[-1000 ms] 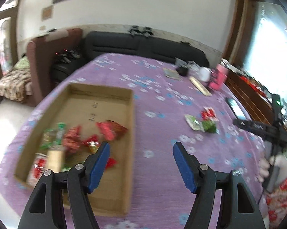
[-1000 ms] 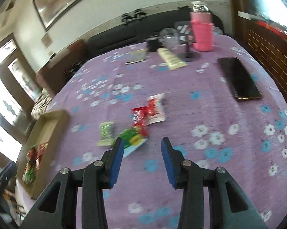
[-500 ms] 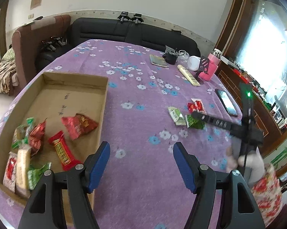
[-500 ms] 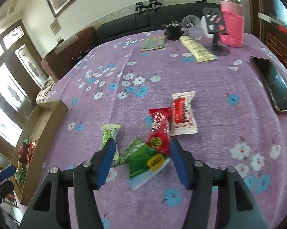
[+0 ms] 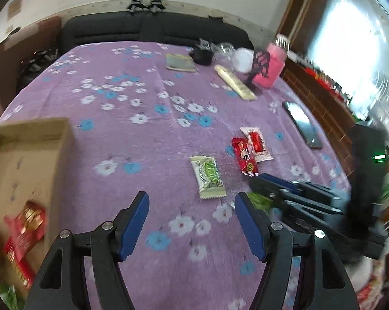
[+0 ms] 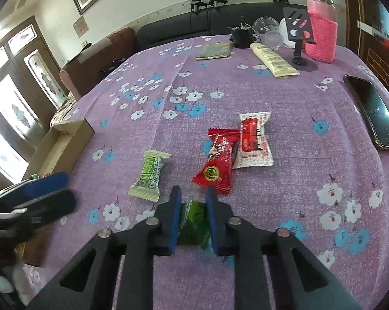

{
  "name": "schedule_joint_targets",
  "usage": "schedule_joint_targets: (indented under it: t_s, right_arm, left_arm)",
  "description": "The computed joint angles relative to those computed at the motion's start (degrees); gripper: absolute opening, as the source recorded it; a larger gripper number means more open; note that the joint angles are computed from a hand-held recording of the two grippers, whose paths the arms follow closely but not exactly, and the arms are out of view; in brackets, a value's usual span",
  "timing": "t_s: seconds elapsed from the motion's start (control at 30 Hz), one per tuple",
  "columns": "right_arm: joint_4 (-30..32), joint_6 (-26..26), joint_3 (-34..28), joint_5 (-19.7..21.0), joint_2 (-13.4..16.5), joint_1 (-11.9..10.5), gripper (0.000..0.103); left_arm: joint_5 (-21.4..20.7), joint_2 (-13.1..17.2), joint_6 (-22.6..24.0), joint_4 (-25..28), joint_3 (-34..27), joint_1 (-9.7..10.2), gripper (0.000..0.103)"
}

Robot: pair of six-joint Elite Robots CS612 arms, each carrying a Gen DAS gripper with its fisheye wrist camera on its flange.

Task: Organize snacks
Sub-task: 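Grasp the small green-and-white candy with the left gripper while the right grasps the green pea bag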

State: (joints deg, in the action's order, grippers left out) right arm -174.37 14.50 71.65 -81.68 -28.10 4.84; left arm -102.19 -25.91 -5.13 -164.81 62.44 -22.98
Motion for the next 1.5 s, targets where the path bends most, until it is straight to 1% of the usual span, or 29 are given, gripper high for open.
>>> schedule_joint_targets:
  t_s: [0.07,0.17,0.2,0.23,0.27,0.3,0.33,0.37,0.4,0.43,0.5,0.57,0.6,0.63,0.7,0.77,0.8,0.9,0.93,0.97,1.0,1.03,1.07,1.13,1.17,1.2,1.23,1.4,1.5]
  right_arm:
    - [-0.3,0.5,0.7,1.2,-0.4,-0.5,0.011]
    - [-2.4,3.3,2.2,2.5,-1.1,-1.4,0.012]
    - [-2.6,3.5,2.4,3.1,-1.1,-1.7,0.015]
    - [-3.1,3.9,2.6,3.8,-1.2,-2.0,0.024]
    - [-3.4,4.1,2.8,4.2,-1.2,-2.2,0.030]
    - [-3.1,3.9,2.9,4.2,-1.3,-2.2,0.042]
    - [-2.7,3.5,2.9,4.0,-1.4,-2.2,0.047]
    - [-1.9,3.1,2.9,3.9,-1.5,-2.2,0.047]
    - [-0.9,2.8,2.8,3.9,-1.6,-2.1,0.047]
    - [-0.3,2.6,2.9,3.9,-1.7,-2.1,0.047]
    - [1.0,2.3,2.8,3.7,-1.9,-1.9,0.048]
    - [2.0,1.9,2.7,3.8,-2.0,-1.8,0.048]
    - [2.7,1.5,2.6,3.4,-2.0,-1.6,0.052]
    - [3.3,0.9,2.3,2.6,-2.0,-1.3,0.057]
    - [5.0,-0.8,1.6,0.3,-1.7,-0.4,0.061]
    - [7.2,-2.2,0.7,-2.1,-1.3,0.4,0.062]
    - [6.3,-2.7,0.7,-4.3,-1.1,1.0,0.064]
    - [5.5,-1.9,0.4,-7.0,-0.7,1.7,0.064]
    - [5.4,-1.9,0.3,-7.9,-0.6,1.8,0.063]
    - [5.0,-2.1,0.3,-9.0,-0.5,2.0,0.057]
    - [4.5,-2.0,0.3,-9.6,-0.5,2.2,0.048]
    - [4.0,-1.8,0.5,-9.1,-0.5,2.2,0.040]
    - [3.6,-1.8,0.5,-8.3,-0.5,2.1,0.037]
    - [2.6,-2.1,0.8,-9.9,-0.5,2.5,0.034]
    - [1.9,-2.2,1.1,-10.1,-0.6,2.7,0.032]
    - [0.9,-1.9,1.6,-9.5,-0.9,2.6,0.030]
    - [0.5,-1.5,2.0,-8.7,-1.1,2.6,0.030]
    - [-0.4,-0.8,3.1,-7.2,-1.7,3.0,0.028]
    - [-0.7,-1.3,3.5,-8.0,-2.2,3.7,0.028]
  left_arm:
    - [0.1,1.4,1.2,2.2,-2.7,-0.40,0.072]
    - [0.5,3.5,1.6,5.5,-6.7,-0.86,0.072]
    - [0.3,4.2,2.0,6.5,-8.0,-0.95,0.072]
    - [0.7,4.9,2.6,7.4,-9.3,-1.18,0.072]
    - [1.2,5.5,3.4,8.1,-10.5,-1.44,0.072]
    - [2.4,6.1,4.8,9.1,-11.6,-1.79,0.072]
    - [3.7,6.5,5.8,10.1,-12.3,-2.10,0.063]
    - [5.5,6.7,7.1,10.4,-12.5,-2.44,0.060]
    - [7.1,6.5,8.3,8.9,-11.9,-2.71,0.038]
    - [7.8,6.3,9.3,8.5,-11.4,-2.82,0.025]
    - [5.5,6.1,8.8,9.2,-11.3,-2.29,0.021]
    - [4.7,5.9,8.1,8.5,-10.7,-1.92,0.020]
    - [4.4,5.6,7.9,8.0,-10.2,-1.73,0.020]
    - [4.1,5.3,7.6,7.5,-9.5,-1.56,0.019]
    - [3.6,4.9,7.3,6.7,-8.8,-1.36,0.019]
    - [3.1,4.2,6.8,5.4,-7.3,-1.10,0.019]
    - [2.8,3.8,6.6,4.7,-6.6,-0.96,0.019]
    - [2.5,2.6,5.7,2.1,-4.2,-0.63,0.019]
    - [2.7,2.1,5.5,1.1,-3.2,-0.55,0.019]
    - [2.7,1.6,5.1,0.0,-2.2,-0.44,0.019]
    - [2.7,1.2,4.7,-0.8,-1.5,-0.34,0.019]
    - [2.6,0.7,4.4,-1.7,-0.5,-0.17,0.019]
    - [2.4,0.2,4.0,-2.8,0.5,0.01,0.019]
    - [2.8,-0.8,3.4,-4.7,2.5,0.36,0.019]
    - [2.8,-1.4,3.0,-5.9,3.6,0.60,0.019]
    - [2.9,-1.9,2.6,-6.9,4.7,0.88,0.020]
    - [3.1,-2.6,2.0,-8.1,5.9,1.15,0.020]
    - [3.2,-5.0,-2.0,-13.9,10.8,2.91,0.020]
    - [3.5,-6.2,-4.4,-17.6,13.4,3.95,0.020]
